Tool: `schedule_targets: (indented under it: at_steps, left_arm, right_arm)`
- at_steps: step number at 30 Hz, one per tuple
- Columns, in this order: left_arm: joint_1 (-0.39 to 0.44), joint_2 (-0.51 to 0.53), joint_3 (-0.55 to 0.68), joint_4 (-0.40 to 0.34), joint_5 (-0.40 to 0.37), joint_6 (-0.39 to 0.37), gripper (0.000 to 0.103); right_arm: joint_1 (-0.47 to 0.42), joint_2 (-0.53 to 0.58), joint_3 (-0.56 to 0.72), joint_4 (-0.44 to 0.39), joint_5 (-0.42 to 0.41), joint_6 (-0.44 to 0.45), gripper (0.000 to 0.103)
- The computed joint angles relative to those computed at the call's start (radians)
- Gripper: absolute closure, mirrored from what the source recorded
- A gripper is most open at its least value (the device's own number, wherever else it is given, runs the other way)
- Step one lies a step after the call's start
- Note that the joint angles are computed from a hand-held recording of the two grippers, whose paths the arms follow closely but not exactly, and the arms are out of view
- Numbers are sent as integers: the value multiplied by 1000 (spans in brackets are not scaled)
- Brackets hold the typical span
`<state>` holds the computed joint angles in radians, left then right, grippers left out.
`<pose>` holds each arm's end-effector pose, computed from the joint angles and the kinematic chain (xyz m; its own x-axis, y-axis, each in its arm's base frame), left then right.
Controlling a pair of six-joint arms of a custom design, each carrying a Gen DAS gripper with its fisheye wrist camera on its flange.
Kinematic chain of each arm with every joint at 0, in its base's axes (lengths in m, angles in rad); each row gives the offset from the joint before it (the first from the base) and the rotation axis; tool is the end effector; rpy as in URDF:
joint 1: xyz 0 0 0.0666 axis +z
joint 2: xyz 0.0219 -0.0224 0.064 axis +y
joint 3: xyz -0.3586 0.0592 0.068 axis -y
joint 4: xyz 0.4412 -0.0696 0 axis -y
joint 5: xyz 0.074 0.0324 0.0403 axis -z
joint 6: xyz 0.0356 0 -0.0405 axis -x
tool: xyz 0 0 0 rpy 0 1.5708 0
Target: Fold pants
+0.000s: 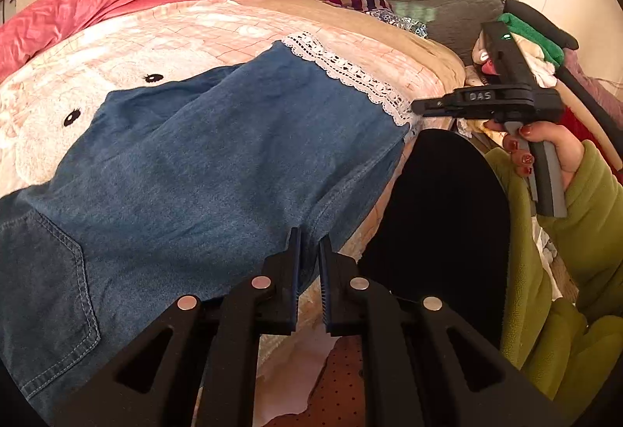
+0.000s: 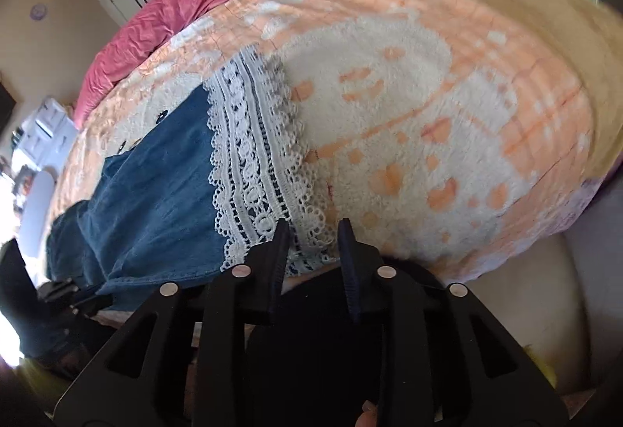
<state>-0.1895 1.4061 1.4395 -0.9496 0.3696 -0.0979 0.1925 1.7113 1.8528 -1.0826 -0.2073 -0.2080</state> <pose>0.5241 -0.1140 0.4251 -0.7371 0.2342 -0.6339 0.4659 0.8556 -0.2257 0.6270 0.1293 0.4503 -0.8394 0.0423 -0.5419 -0.1358 0.9491 0.2844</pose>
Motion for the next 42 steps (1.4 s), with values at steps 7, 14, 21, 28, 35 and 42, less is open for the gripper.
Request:
schedule_targets:
  at_steps: [7, 14, 21, 28, 35, 42]
  left_arm:
    - [21, -28, -19, 15, 101, 24, 57]
    - [76, -113, -68, 19, -2, 108, 57]
    - [160, -199, -115, -33, -231, 179, 53]
    - [255, -278, -156, -34, -352, 274, 32]
    - [326, -206, -122, -51, -315, 377, 34]
    - [316, -171, -94, -5, -357, 346, 66]
  right_arm:
    - [78, -46, 3, 64, 55, 224, 74]
    - [172, 42, 99, -68, -52, 417, 73]
    - [222, 137, 182, -228, 30, 467, 66]
    - [214, 41, 77, -121, -98, 458, 62]
    - [296, 95, 163, -159, -164, 568, 61]
    - [355, 97, 136, -179, -50, 646, 67]
